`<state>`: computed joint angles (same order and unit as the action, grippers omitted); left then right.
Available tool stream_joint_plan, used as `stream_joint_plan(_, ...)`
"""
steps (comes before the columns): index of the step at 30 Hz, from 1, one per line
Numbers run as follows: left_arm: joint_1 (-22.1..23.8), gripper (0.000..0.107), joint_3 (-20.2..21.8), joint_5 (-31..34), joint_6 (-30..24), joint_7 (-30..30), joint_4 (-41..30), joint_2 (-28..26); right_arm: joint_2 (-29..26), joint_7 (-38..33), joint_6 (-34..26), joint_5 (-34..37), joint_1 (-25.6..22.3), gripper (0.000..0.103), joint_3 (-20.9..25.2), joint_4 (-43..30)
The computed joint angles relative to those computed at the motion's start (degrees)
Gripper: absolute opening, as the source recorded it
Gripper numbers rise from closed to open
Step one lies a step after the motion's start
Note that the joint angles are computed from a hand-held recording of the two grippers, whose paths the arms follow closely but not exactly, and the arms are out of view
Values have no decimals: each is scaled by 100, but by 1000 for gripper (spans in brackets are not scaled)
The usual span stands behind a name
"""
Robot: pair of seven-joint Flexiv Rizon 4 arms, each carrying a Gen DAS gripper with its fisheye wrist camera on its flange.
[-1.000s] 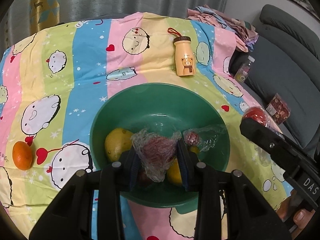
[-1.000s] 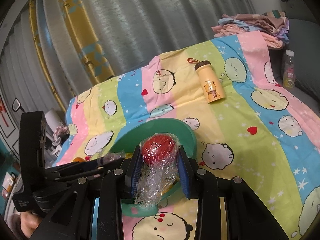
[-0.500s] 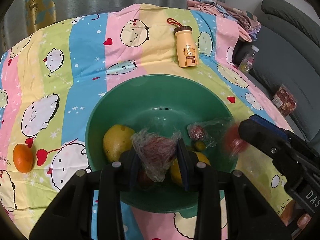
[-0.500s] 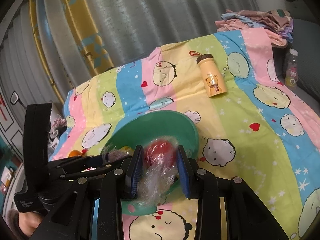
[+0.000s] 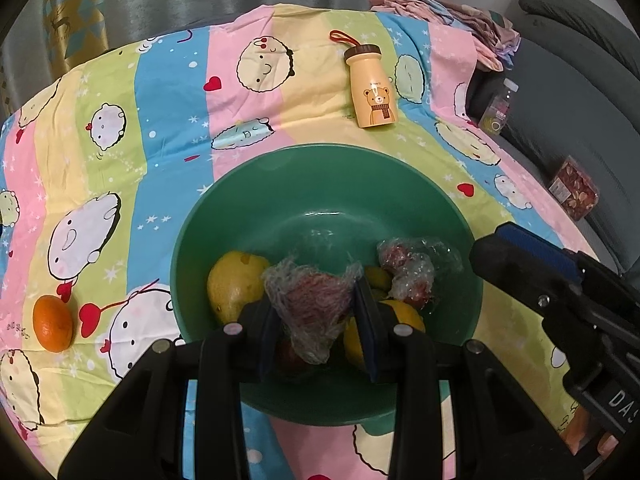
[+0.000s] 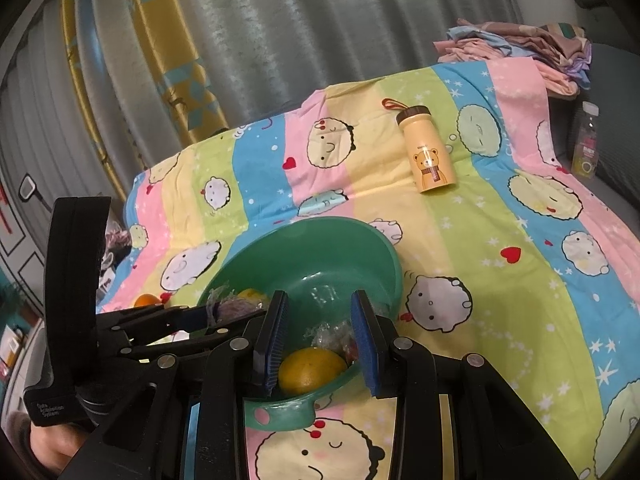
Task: Organize fruits
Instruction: 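Lower the wrapped fruits into the basin and open both grippers, then withdraw both grippers from the basin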
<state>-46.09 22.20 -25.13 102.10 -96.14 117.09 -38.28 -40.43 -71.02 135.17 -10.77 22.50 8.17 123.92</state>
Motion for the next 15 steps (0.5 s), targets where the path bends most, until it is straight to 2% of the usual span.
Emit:
stream_joint_plan(6, -120, 38, 137, -20, -20, -21, -6, -23, 28, -19, -38, 98, 52, 36, -24, 9)
stream_joint_plan(7, -181, 40, 203, -36, -30, -27, -9, -34, 33, -15, -55, 88, 45, 37, -20, 12)
stream_joint_plan(8, -242, 44, 270, -53, -20, -38, -10, -46, 39, -9, -78, 108, 52, 44, -24, 10)
stream_joint_plan(10, -281, 48, 311, -74, 4, -45, -2, -44, 56, -36, -81, 212, 111, 51, -56, 18)
stream_joint_plan(15, -458, 54, 484, -185, 3, -43, 8, -76, 70, -73, -68, 275, 137, 52, -57, 25)
